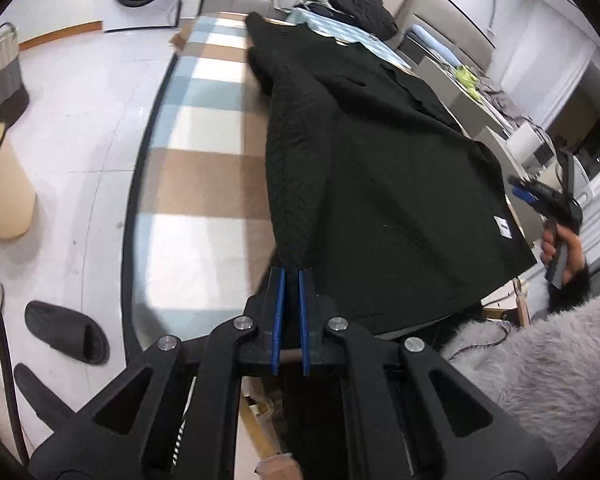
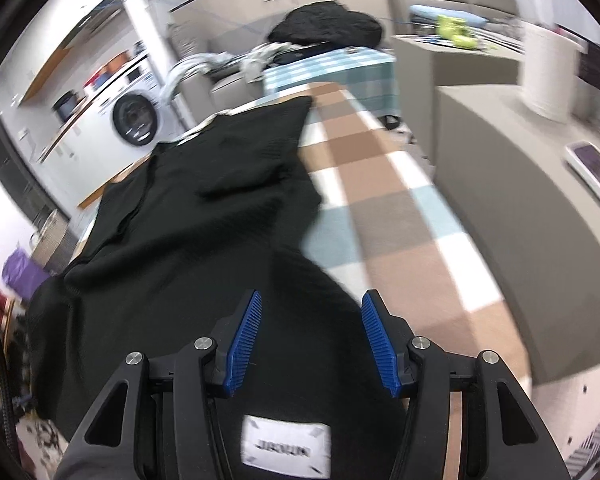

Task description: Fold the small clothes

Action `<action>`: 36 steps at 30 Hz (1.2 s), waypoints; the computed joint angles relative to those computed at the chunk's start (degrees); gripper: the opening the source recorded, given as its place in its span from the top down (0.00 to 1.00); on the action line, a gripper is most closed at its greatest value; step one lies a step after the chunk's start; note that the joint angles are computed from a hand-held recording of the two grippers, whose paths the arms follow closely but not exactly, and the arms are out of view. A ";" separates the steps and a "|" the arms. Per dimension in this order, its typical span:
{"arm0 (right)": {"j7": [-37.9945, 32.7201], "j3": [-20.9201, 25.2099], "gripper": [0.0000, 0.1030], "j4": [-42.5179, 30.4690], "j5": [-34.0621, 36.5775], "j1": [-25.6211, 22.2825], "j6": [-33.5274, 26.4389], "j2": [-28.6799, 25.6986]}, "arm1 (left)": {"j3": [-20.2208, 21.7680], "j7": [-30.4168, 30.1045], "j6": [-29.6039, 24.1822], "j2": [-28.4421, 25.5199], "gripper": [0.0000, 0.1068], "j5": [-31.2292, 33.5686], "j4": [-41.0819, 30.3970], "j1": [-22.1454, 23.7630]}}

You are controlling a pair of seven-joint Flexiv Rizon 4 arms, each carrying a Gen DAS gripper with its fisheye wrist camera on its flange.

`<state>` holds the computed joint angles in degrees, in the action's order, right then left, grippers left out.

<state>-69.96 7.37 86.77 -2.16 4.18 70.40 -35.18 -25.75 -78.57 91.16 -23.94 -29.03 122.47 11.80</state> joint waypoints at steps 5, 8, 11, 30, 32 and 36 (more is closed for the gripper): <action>2.64 -0.91 0.48 5.90 1.21 -1.27 2.15 3.39 | -9.31 -1.04 5.58 0.07 0.97 -0.11 4.89 8.99; 0.95 2.23 0.48 8.34 4.50 -3.95 3.72 4.45 | -9.93 -3.06 6.49 -0.80 0.89 1.67 4.90 10.38; -0.96 4.24 0.48 10.65 6.77 -5.11 4.61 5.28 | -14.12 -4.66 8.04 -2.93 0.78 4.01 4.66 14.39; -7.44 4.20 0.48 14.35 5.17 -4.35 5.34 6.78 | -8.64 -13.24 3.91 -8.58 0.62 12.63 -3.72 9.95; -8.47 4.22 0.48 14.32 5.16 -4.19 5.40 6.66 | -7.17 -13.87 4.17 -8.85 0.62 12.55 -4.32 8.41; -9.87 4.12 0.63 14.47 4.75 -3.67 6.73 6.21 | 0.19 -15.07 3.37 -8.32 0.72 12.40 -6.39 1.78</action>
